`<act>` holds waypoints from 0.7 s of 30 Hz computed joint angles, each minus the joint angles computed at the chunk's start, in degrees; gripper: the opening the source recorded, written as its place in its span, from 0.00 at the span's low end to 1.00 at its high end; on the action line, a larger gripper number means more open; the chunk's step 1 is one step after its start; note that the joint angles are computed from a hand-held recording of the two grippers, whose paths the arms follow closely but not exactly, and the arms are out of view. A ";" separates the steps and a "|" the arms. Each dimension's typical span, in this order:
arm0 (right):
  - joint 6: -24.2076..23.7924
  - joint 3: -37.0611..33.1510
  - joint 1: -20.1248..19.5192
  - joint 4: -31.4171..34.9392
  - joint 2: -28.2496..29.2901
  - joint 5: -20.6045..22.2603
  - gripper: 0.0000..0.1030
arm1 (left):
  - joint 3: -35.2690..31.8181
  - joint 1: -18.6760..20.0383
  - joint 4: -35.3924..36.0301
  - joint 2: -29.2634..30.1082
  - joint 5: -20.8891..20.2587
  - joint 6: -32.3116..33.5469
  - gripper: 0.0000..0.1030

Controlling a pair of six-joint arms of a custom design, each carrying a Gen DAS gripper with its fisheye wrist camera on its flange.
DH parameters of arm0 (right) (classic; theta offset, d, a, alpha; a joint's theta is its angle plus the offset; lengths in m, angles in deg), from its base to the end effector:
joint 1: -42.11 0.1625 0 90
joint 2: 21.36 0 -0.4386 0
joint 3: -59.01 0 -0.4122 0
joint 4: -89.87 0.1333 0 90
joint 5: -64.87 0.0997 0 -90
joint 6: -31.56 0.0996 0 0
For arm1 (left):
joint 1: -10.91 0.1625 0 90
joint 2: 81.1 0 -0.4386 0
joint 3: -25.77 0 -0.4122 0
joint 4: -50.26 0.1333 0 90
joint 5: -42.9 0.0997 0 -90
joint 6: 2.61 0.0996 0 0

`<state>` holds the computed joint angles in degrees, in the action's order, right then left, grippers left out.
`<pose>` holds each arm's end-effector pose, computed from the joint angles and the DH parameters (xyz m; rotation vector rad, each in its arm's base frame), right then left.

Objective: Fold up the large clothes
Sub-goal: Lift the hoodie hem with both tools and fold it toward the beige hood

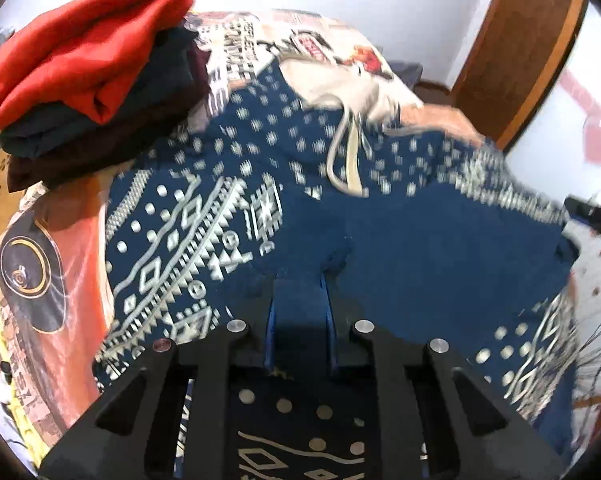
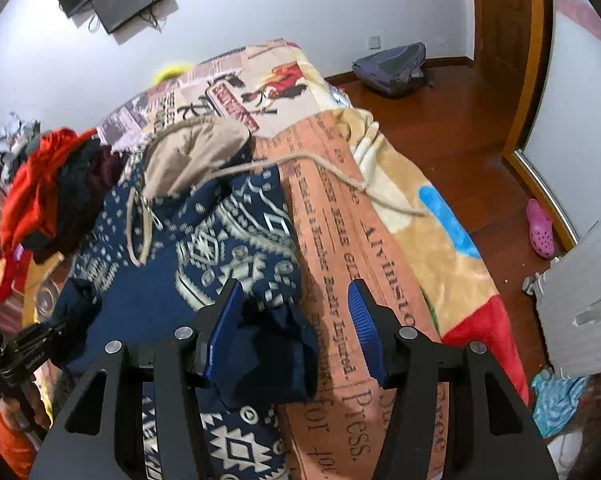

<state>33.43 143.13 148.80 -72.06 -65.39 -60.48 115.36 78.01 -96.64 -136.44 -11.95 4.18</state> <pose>0.2902 -0.7046 0.1855 0.0971 -2.5083 0.8322 -0.1020 -0.7315 0.2545 0.4917 2.4798 -0.6123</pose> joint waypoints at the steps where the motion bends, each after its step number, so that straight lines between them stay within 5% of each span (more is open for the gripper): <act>1: -0.30 -0.26 0.15 -0.54 0.07 0.06 0.49 | -0.42 0.07 -0.70 -0.49 -1.57 0.06 0.17; 11: -1.09 -3.74 0.02 3.90 3.55 0.55 0.49 | -0.53 -1.30 -15.58 -3.25 -2.78 6.26 0.16; 16: -1.20 -3.58 -0.08 5.75 4.33 0.12 0.50 | -0.23 -0.04 -14.58 -2.60 3.77 7.24 0.17; 21: -1.27 -3.09 -0.18 5.36 4.06 0.21 0.57 | -0.02 3.63 -6.39 -3.39 5.55 -0.27 0.17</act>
<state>32.16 140.03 148.62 -66.70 -61.33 -60.27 115.34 81.64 -103.03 -139.82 -6.39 3.92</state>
